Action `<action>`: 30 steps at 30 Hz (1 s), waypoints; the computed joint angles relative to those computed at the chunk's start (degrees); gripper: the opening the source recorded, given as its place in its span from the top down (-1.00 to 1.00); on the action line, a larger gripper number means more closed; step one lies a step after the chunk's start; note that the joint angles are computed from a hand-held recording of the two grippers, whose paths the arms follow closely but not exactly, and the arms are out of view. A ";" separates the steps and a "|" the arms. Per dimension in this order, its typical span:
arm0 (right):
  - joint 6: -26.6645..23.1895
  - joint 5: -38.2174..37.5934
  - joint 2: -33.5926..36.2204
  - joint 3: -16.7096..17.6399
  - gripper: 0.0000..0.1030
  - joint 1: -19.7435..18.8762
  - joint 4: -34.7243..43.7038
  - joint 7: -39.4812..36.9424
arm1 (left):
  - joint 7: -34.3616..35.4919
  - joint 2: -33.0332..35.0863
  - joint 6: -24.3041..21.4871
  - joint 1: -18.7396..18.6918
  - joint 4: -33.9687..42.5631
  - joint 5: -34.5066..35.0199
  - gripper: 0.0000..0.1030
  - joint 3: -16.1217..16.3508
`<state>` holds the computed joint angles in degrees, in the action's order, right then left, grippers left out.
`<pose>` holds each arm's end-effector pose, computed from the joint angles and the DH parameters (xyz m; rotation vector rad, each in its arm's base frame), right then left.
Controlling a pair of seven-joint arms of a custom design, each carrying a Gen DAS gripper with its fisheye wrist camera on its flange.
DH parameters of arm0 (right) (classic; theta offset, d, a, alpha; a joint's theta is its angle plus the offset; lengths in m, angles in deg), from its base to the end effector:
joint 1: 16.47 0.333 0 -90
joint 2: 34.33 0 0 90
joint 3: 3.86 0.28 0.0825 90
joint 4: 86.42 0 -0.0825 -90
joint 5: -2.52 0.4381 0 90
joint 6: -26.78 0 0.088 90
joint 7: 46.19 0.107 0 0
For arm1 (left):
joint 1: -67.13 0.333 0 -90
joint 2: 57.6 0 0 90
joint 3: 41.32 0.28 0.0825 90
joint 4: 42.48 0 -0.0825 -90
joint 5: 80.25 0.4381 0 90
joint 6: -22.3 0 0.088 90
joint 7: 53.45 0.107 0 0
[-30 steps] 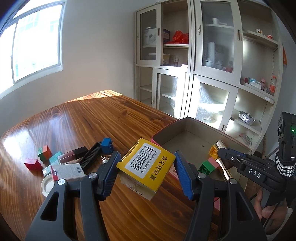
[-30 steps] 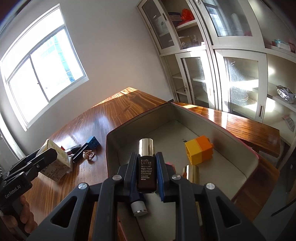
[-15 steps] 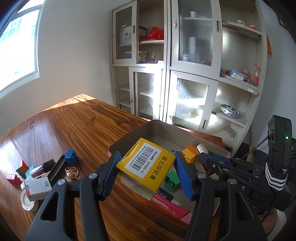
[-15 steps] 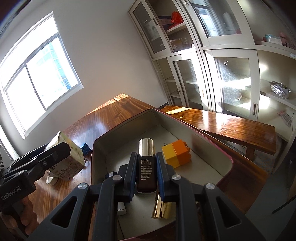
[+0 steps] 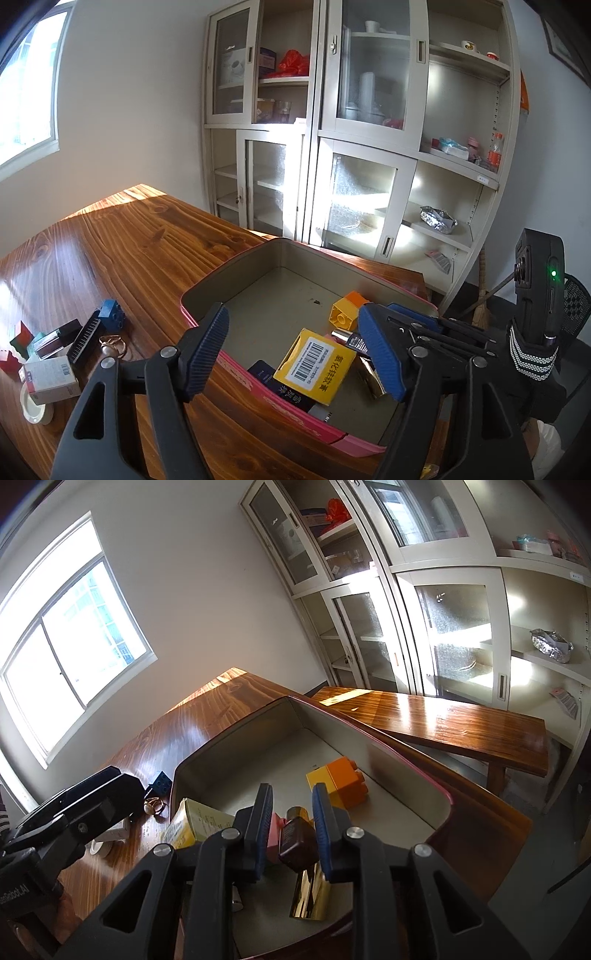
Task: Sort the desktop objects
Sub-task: 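Lower yellow box and serum bottle into the tin and open both tools, then withdraw both open tools from the tin back over the table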
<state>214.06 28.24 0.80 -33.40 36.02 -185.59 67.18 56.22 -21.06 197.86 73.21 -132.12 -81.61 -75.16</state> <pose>0.6724 0.2981 0.3263 -1.3286 1.7045 -0.5060 0.7218 -0.2761 0.3772 -1.2212 2.1407 -1.2081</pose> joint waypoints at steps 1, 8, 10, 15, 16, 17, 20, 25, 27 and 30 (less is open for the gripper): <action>-0.02 -0.01 -0.05 0.32 0.51 -0.27 0.10 -0.05 | -0.46 -0.01 0.03 -0.15 0.14 -0.14 -0.48 0.30; -0.22 -0.89 0.07 3.43 0.13 -2.60 1.46 -0.50 | -2.76 -0.32 -0.20 -0.37 0.22 -0.54 -0.48 1.68; -0.51 -0.99 0.54 2.61 0.08 -1.79 1.89 -0.17 | -3.20 -0.49 -0.25 -0.34 0.04 -0.57 -0.48 1.95; -1.17 -2.12 1.04 2.06 0.05 -1.07 2.67 0.68 | -4.46 -1.33 0.65 0.25 -1.30 -0.70 -0.48 2.36; -1.23 -2.43 1.09 2.03 0.04 -0.98 2.78 0.88 | -5.02 -1.59 0.86 0.16 -1.57 -0.58 -0.48 2.77; -1.33 -2.75 1.13 2.01 0.00 -0.90 2.91 1.06 | -5.43 -1.76 0.98 0.28 -1.77 -0.47 -0.48 2.92; -1.64 -3.70 1.62 1.30 -0.24 -0.06 3.54 1.73 | -6.55 -2.35 1.55 1.22 -2.81 -0.39 -0.48 2.90; -1.91 -5.33 2.85 -0.97 -0.47 2.44 4.85 2.77 | -9.21 -3.19 2.21 1.91 -3.95 0.14 -0.48 3.90; -2.33 -6.06 3.07 -0.37 -0.54 2.08 5.64 2.76 | -10.43 -3.57 2.36 2.06 -4.36 0.46 -0.48 4.53; -3.35 -7.40 3.28 1.46 -0.59 0.60 7.01 3.22 | -12.17 -4.17 2.62 2.56 -5.19 0.81 -0.48 5.19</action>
<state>210.71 20.84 4.08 -31.93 36.62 -178.57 70.41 44.05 -25.23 200.49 75.77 -137.30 -80.79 -69.96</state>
